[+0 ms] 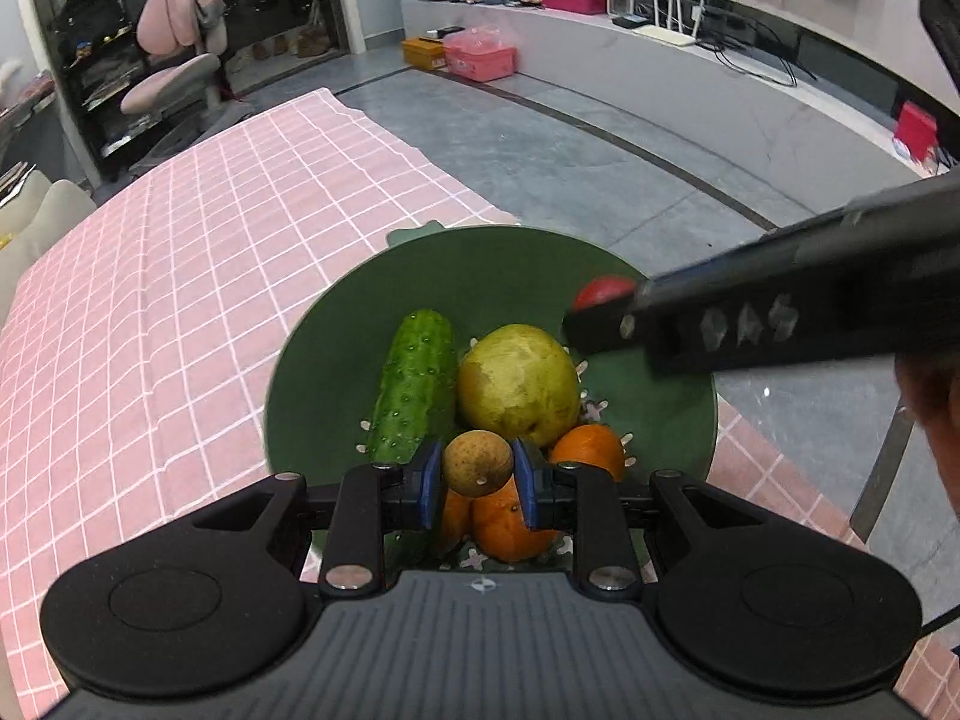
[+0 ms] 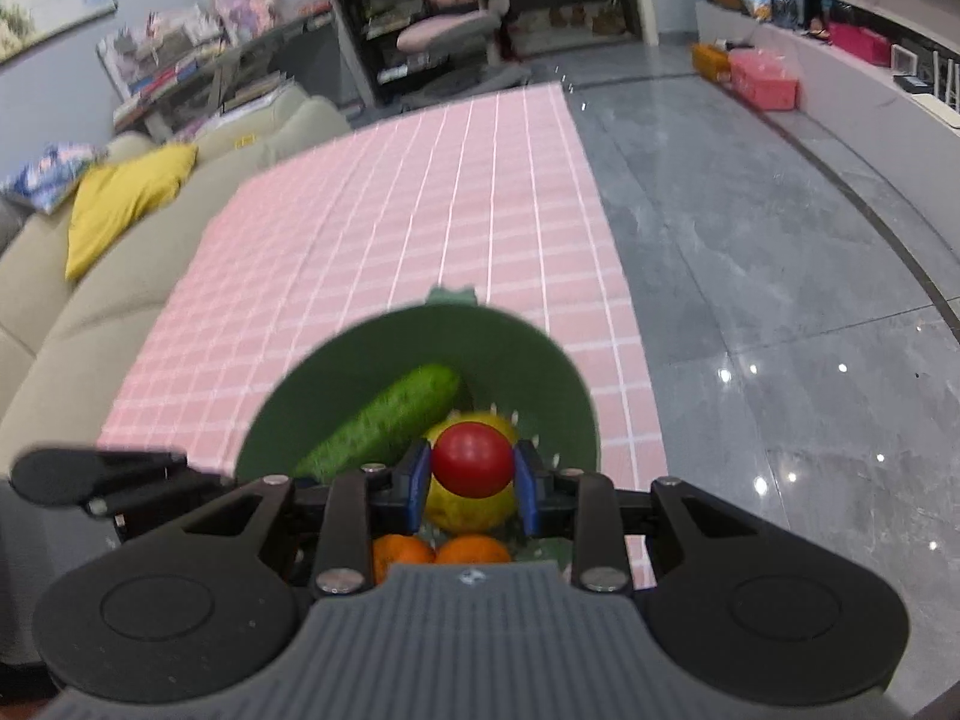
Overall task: Organize fruits
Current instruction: 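Carry tomato and kiwi into the colander and open both tools, then withdraw both tools from the colander toward the last orange and kiwi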
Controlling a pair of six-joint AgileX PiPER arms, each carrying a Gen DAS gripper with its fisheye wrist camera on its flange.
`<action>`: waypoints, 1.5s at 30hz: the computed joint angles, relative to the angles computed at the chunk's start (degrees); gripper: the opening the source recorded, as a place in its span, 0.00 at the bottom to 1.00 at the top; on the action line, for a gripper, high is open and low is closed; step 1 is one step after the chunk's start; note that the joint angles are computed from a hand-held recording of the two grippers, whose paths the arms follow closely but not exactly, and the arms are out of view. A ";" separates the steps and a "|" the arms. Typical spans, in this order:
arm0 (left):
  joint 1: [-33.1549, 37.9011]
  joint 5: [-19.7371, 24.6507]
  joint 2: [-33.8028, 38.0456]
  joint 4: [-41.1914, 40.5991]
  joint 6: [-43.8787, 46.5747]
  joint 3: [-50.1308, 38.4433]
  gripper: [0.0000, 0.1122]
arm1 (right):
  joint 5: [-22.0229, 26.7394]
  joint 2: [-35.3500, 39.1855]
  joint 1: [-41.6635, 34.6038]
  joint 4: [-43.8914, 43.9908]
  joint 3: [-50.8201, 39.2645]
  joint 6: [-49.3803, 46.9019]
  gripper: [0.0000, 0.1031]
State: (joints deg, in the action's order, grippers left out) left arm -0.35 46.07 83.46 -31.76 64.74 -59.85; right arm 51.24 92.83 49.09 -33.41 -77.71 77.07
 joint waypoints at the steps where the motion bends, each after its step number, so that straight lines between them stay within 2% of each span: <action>1: -0.18 -0.09 -0.14 0.12 0.15 0.42 0.26 | -0.06 0.64 -0.20 0.94 -0.29 -1.01 0.25; 8: -2.50 -1.83 0.11 2.53 -0.14 1.02 0.29 | -0.18 3.05 -1.25 4.47 -1.05 -4.51 0.25; 15: -5.79 -2.80 1.37 8.35 -4.44 1.43 0.29 | 0.90 4.31 -2.01 7.65 -2.02 -8.24 0.26; 22: -6.13 -2.16 1.99 9.60 -6.80 0.78 0.30 | 1.35 4.33 -2.25 8.15 -2.45 -9.85 0.26; 29: -6.56 -1.00 1.26 9.56 -9.38 -0.67 0.45 | 0.97 3.27 -2.15 7.62 -1.57 -8.76 0.27; 31: -6.73 -0.51 0.90 9.65 -10.16 -1.17 0.49 | 0.88 2.68 -1.84 6.36 -1.14 -7.44 0.36; 33: -7.00 -0.56 -0.13 9.88 -10.98 -1.30 0.57 | 1.20 1.95 -1.61 4.92 -0.76 -6.10 0.36; 35: -7.14 0.05 -1.00 9.89 -11.86 -1.90 0.71 | 0.83 0.45 -1.68 3.61 0.32 -4.30 0.37; 40: -6.46 1.59 -3.20 10.20 -16.00 -3.91 0.72 | 1.02 -3.56 -1.52 -0.63 2.69 1.16 0.37; 45: 2.03 7.32 -6.82 0.76 -16.46 -6.29 0.72 | 3.40 -6.84 0.13 -3.71 2.73 4.06 0.37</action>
State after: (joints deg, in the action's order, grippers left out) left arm 1.68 53.39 76.64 -31.00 48.29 -66.14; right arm 54.64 85.99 49.22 -37.12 -74.98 81.13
